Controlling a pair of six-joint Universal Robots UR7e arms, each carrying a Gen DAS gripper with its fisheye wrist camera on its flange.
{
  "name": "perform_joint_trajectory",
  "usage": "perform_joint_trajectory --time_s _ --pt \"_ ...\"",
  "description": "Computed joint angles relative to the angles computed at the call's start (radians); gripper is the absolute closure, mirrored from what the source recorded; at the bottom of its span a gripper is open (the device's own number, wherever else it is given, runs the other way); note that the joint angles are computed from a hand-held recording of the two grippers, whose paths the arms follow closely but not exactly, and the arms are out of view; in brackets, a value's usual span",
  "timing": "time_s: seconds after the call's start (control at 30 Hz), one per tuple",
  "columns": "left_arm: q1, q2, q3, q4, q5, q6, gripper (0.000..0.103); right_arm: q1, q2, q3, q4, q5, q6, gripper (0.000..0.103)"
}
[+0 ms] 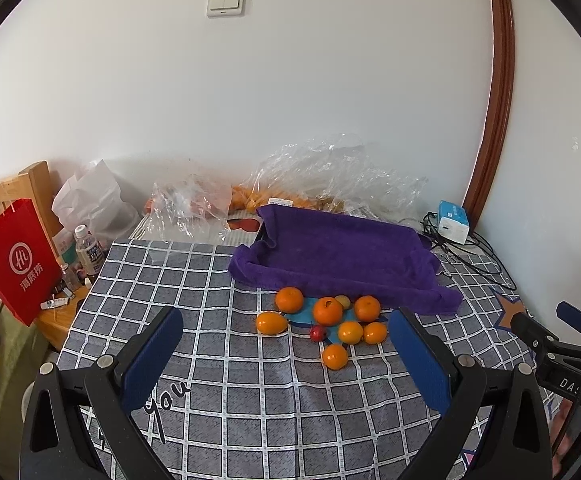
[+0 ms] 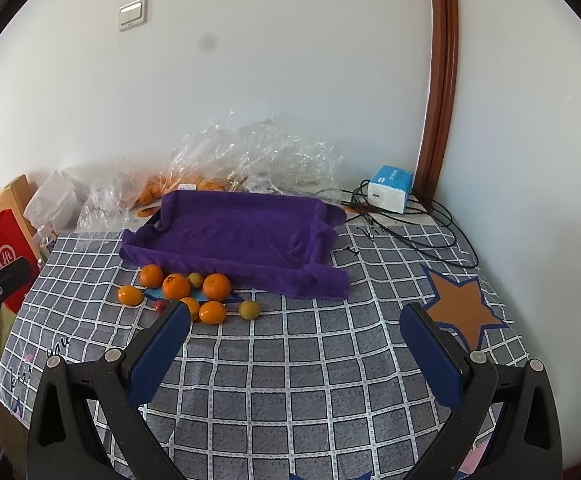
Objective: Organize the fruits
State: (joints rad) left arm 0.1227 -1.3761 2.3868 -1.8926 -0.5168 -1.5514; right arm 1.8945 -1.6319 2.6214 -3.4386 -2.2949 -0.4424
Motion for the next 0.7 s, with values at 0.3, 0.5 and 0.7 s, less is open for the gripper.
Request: perform_joint_trajectory --time_s 0.3,0.5,0.7 --pt "0.099 0.015 0.067 -0.178 0.015 0.078 0.000 -0.127 0.172 0.016 -0.194 0.061 -0.076 0.000" --pt "0.197 0.050 0.105 -0.364 0.018 0.193 0.006 -0.178 0.290 -0.018 -0.221 0.074 -0.105 0.009" --pt "0.277 0.071 0.133 -0.520 0.012 0.294 0.012 -0.228 0.373 -0.054 -0.191 0.102 -0.089 0.014"
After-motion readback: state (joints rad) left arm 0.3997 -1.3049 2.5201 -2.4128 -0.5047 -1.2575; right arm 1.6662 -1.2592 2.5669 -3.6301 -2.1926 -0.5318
